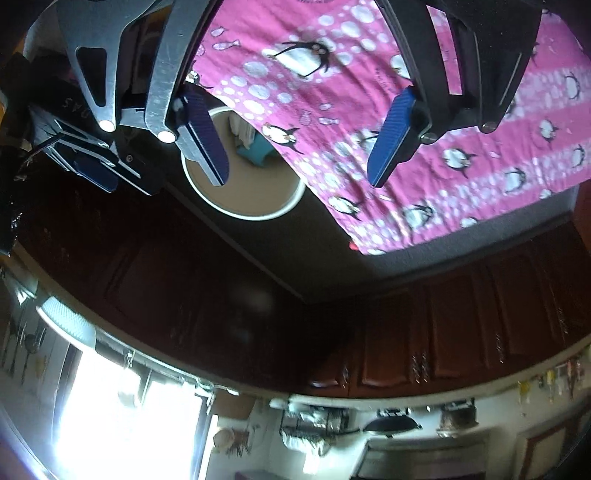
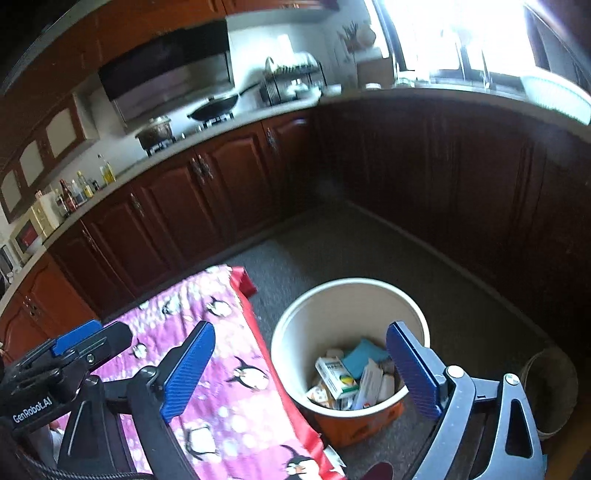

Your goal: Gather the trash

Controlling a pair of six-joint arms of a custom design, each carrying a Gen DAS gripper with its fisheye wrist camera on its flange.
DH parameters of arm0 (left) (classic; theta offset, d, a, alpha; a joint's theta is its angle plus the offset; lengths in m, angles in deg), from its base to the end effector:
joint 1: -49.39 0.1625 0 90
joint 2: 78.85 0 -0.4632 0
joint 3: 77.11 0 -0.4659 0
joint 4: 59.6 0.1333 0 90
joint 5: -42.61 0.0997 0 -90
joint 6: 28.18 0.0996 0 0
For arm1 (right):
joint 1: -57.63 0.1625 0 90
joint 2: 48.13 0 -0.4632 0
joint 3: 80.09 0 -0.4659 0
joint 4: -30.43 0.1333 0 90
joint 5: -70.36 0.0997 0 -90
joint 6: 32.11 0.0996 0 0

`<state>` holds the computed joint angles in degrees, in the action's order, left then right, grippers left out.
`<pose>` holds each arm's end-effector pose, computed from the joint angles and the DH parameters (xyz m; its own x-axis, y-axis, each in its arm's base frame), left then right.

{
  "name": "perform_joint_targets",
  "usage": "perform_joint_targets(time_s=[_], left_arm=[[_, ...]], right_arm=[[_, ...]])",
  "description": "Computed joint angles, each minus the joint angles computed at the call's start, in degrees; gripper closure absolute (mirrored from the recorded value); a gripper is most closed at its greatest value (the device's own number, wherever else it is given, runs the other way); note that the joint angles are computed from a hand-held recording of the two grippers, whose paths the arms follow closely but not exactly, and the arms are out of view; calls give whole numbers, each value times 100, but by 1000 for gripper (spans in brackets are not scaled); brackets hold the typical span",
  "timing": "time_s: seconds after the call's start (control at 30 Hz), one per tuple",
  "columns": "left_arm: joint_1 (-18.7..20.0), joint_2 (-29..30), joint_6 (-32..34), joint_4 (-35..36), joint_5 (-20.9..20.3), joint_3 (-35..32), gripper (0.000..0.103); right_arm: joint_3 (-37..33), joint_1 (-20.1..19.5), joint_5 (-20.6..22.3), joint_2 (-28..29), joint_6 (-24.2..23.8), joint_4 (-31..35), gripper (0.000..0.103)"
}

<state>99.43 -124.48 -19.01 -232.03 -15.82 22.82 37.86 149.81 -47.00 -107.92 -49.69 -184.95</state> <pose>-0.3227 -0.6738 0.0874 -0.7109 0.4612 -0.5309 0.6885 0.6103 -0.3919 0.1102 -0.5953 0.2247 -0.8570 0.2546 0.4481 -0.2870 0.4865 -0.8252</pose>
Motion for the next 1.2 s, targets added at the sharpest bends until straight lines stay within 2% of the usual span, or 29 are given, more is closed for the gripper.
perform_joint_targets(time_s=[0.23,0.43,0.57,0.77,1.1,1.2], left_arm=[[-91,-369,184,-619,154,465,24],[-120,-549,217,-968,252,707,24],[-153,-593,192,-1191,415,804,24],[-192,-584,303,-1407,519,869,24],[-225,-525,313,-1370,550,862,24],[-259,-461,391,-1498,686,864,24]], right_arm=[[63,296,-261,166,-297,-573,7],[92,460,-424,216,-441,-760,7],[73,550,-550,342,-712,-1225,7],[166,563,-430,322,-771,-1401,7],[220,551,-355,304,-732,-1628,3],[206,558,-399,319,-776,-1672,3]])
